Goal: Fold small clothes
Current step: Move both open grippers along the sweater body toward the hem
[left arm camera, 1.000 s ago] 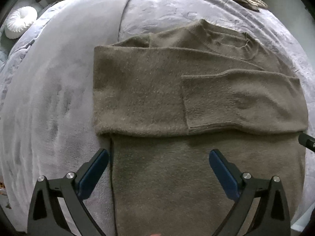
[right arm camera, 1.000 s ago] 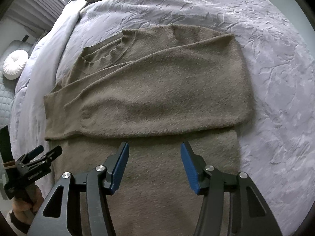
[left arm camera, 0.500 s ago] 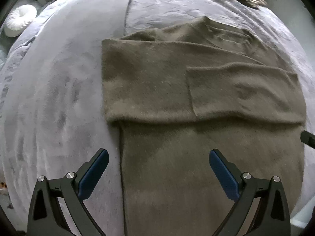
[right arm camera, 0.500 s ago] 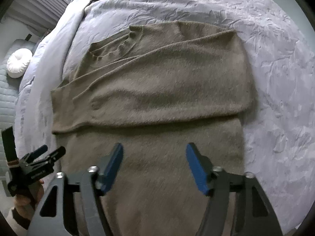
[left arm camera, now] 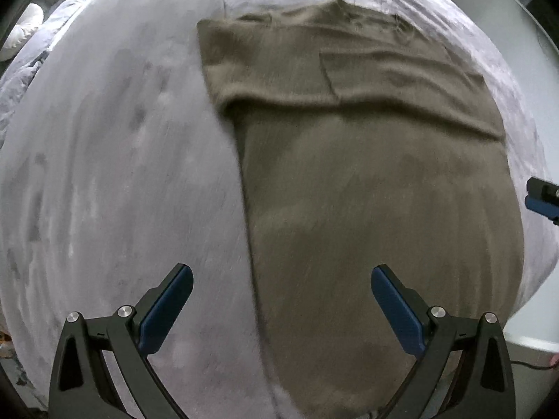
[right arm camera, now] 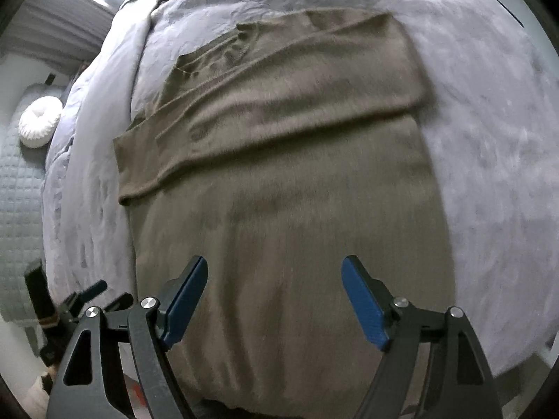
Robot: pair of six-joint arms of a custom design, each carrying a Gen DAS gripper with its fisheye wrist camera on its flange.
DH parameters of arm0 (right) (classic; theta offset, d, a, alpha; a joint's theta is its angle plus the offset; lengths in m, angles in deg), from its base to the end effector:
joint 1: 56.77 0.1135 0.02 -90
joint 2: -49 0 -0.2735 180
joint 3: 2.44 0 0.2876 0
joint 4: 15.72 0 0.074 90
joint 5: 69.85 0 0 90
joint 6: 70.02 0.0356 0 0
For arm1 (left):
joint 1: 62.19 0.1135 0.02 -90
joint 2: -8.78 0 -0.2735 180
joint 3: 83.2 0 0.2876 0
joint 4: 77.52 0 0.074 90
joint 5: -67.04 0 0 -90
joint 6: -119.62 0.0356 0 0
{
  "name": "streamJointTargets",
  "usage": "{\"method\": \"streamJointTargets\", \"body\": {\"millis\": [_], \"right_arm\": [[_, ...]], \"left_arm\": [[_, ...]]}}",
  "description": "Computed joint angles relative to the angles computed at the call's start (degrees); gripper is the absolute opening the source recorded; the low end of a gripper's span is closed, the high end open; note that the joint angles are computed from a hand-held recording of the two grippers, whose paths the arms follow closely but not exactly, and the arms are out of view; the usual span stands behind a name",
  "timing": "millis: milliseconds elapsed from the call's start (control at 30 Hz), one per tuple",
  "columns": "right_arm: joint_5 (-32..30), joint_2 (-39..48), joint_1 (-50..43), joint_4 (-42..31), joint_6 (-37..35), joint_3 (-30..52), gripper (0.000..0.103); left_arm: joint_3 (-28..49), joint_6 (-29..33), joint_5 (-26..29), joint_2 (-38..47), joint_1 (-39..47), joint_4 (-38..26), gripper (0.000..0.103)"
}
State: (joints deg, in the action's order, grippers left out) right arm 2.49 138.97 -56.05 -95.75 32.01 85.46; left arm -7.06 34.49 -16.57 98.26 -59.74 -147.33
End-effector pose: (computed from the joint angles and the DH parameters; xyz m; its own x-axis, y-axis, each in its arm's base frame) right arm 0.3219 0.0148 0.2697 -0.9799 0.1863 -0.0718 0.1539 0.9340 0.3225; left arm 0.3103 0.0093 0.2120 -0.9909 0.0420 -0.1282 0.0551 0.9935 -0.1000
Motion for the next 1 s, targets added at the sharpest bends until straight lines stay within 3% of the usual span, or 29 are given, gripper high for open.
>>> {"method": "streamJointTargets", "body": {"millis": [200,467,733,1000], "right_arm": [[-0.28,-5.58,-0.53,-2.53,1.60,-6.02,0.082],[-1.74,-8.19,-4.58,-5.13,-3.42,-11.95,0.082],[-2.24,-14.56,-20.31,-9.75,-17.25,-19.03,0.082],[-4.38,-12.10,-34.33,-11.36,-28.98,-26.82,0.082]], "left_arm": [[-5.73,5.04,1.58,-5.69,2.87,-4.17,0.102],[-13.11,5.40,5.92,-15.09,5.33,-8.95,0.102],[-22.82,-5.70,7.20,-23.69,-4.56,-8.13,0.102],[-29.60,-16.27,6.97,-28.28,-11.53,-4.78,0.102]]}}
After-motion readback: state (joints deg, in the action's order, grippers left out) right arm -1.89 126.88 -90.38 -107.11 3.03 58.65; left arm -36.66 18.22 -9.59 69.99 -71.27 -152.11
